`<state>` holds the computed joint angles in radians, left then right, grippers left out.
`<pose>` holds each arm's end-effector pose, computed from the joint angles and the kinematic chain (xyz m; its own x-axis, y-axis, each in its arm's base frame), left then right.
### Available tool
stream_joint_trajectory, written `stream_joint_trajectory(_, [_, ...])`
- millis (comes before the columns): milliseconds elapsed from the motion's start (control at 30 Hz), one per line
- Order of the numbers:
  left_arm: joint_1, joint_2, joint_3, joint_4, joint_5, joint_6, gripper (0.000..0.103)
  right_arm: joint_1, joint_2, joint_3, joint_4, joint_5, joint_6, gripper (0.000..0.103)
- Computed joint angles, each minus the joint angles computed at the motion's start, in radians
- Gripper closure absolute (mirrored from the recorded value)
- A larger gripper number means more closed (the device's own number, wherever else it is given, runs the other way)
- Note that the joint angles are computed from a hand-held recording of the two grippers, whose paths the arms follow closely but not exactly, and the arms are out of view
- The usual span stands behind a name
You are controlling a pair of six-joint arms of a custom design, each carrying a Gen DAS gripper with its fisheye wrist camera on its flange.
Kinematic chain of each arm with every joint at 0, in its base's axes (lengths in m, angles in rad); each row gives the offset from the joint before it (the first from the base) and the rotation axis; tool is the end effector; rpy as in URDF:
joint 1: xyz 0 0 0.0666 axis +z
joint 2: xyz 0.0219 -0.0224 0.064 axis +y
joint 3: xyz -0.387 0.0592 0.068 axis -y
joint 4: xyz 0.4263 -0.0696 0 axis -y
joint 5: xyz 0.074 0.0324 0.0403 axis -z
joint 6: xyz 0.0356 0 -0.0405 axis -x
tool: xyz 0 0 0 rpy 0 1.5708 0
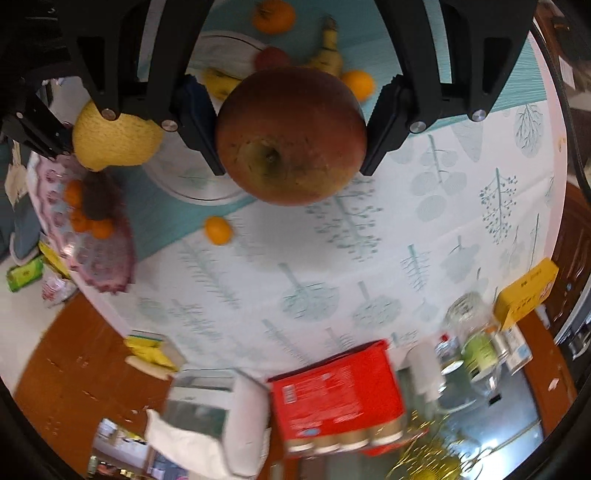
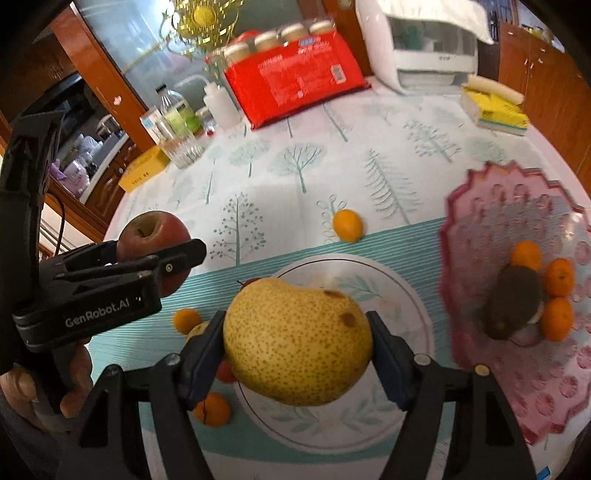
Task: Organize fruits
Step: 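Carry the red apple and yellow pear over the pink bowl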
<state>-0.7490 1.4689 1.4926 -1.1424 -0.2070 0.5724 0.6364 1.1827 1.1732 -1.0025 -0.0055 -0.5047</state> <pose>0.3883 -0.3515 0.4346 -0.8791 0.0935 -0.4674 0.1480 0.9856 -0.0812 0.3400 0.2510 0.4175 -0.8854 -0.0530 -0.4618 -0.1925 0.9461 0.2604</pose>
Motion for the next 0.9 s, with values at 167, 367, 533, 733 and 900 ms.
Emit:
stream_joint_trajectory(167, [-0.079, 0.038, 0.083, -0.028, -0.011, 0.005, 0.033, -0.045, -0.109, -0.049, -0.033, 0.029, 0.005, 0.03])
stream_joint_trajectory(367, [-0.157, 0.14, 0.244, -0.07, -0.044, 0.02, 0.033, -0.158, -0.242, -0.09, -0.091, 0.052, 0.069, 0.03])
stream_joint_trajectory(533, [-0.208, 0.263, 0.449, -0.128, -0.088, 0.02, 0.033, -0.295, -0.31, -0.09, -0.138, 0.036, 0.165, 0.03])
stream_joint_trajectory(733, [-0.253, 0.436, 0.711, -0.23, -0.124, 0.036, 0.033, -0.478, -0.325, -0.074, -0.158, -0.042, 0.316, 0.03])
stream_joint_trajectory(900, [-0.263, 0.606, 0.947, -0.35, -0.144, 0.057, 0.033, -0.578, -0.296, -0.08, -0.159, -0.085, 0.459, 0.03])
